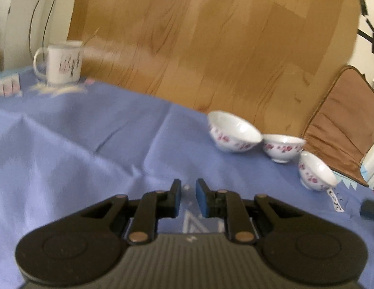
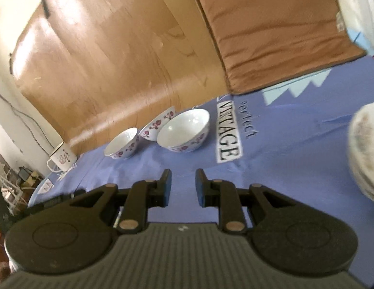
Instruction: Organize plates and bowls
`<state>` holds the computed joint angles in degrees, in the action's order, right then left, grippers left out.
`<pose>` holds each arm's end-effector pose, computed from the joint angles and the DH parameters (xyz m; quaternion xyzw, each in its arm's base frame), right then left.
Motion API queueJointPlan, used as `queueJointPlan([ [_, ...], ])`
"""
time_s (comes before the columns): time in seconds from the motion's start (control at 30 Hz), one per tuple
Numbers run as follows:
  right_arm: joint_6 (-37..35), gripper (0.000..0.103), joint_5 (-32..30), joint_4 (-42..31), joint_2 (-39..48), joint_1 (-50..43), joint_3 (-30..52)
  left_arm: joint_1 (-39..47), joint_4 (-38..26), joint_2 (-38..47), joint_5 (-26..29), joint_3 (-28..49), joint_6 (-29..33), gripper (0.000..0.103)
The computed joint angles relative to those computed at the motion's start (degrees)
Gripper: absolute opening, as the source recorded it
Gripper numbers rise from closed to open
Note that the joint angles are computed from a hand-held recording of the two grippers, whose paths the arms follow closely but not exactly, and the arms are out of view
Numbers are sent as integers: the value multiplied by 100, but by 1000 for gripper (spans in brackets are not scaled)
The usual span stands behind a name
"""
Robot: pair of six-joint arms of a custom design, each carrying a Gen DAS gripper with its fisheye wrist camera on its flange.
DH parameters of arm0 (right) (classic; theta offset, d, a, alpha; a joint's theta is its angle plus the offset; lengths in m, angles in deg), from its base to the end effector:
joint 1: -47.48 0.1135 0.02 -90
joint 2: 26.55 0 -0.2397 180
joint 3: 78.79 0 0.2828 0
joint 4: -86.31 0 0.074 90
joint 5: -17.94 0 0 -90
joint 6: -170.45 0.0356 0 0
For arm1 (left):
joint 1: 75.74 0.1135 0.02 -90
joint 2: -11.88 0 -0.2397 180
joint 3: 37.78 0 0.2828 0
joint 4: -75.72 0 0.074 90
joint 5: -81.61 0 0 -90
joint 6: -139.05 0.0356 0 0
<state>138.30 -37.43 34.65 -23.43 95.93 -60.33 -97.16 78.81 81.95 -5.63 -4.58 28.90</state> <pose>0.1057 0.0888 0.1402 0.2037 0.8380 0.1857 0.4710 0.2373 -0.0949 0.1082 0.0211 0.8816 -0.1870 0.4328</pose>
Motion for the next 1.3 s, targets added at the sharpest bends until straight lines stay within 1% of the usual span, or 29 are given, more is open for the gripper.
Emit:
queueJointPlan([
  [0.03,-227,25,-368,389,347,-479,65,19,-51,45,38,53,-19,15],
  [0.1,-523,25,-897,1202,1363,-1290,311,132,226,43,162,-50,26,15],
  [0.13,-663,25,-1164,1637,1934,-1639,440,151,242,18,197,-82,36,15],
  [0.23,-907,25,-1780,2507,3413,-2362,908,154,364,-53,238,-188,-2,15],
  [0.33,-1080,25,-2126,2939,4518,-2754,1354,121,594,-8,252,-275,32,15],
  [0.4,-1116,19,-2331,2997,5026,-2930,1596,79,625,-36,245,-298,106,15],
  [0.43,-1072,10,-2427,2923,5097,-2991,1645,70,636,-29,272,-293,148,15],
  [0.47,-1047,8,-2480,2896,5095,-3029,1658,63,614,-34,314,-280,190,15],
  [0.5,-1041,8,-2535,2758,4844,-3022,1570,66,547,-40,385,-252,214,15],
  [0.53,-1010,7,-2540,2551,4534,-2956,1490,84,433,-76,530,-218,212,15],
  [0.57,-999,7,-2598,2411,4283,-2919,1413,121,277,-153,801,-179,134,15],
  [0.63,-945,8,-2645,1826,3383,-2691,1174,112,60,-353,1323,-149,-31,15],
  [0.67,-914,8,-2648,1488,2957,-2533,1083,1,-60,-488,1440,-129,-68,15],
  [0.7,-845,8,-2717,1148,2475,-2404,963,-173,-168,-615,1480,-102,-74,19],
  [0.73,-729,8,-2777,775,1955,-2252,841,-369,-259,-692,1462,-60,-69,26],
  [0.77,-610,8,-2790,437,1520,-2087,759,-585,-355,-710,1392,13,-66,28],
  [0.87,-129,8,-2589,-383,444,-1415,572,-1107,-625,-531,1188,292,-66,29],
  [0.9,43,8,-2485,-496,272,-1163,536,-1210,-650,-499,1131,327,-100,29],
  [0.93,196,9,-2364,-452,281,-921,507,-1275,-685,-504,1085,335,-126,28],
  [1.0,390,10,-2180,-126,572,-512,489,-1330,-819,-635,977,288,-133,28],
  [1.07,445,10,-2210,466,1091,-359,486,-1366,-1107,-906,735,214,-148,22],
  [1.13,510,9,-2013,1030,1728,-107,567,-1316,-1330,-1153,574,105,-155,11],
  [1.2,535,10,-1870,1335,2045,36,606,-1093,-1458,-1364,801,-46,-245,10],
  [1.23,539,10,-1901,1483,2194,45,622,-975,-1512,-1425,899,-85,-235,10],
  [1.3,519,10,-2015,1743,2469,23,641,-934,-1538,-1474,868,-145,-236,10],
])
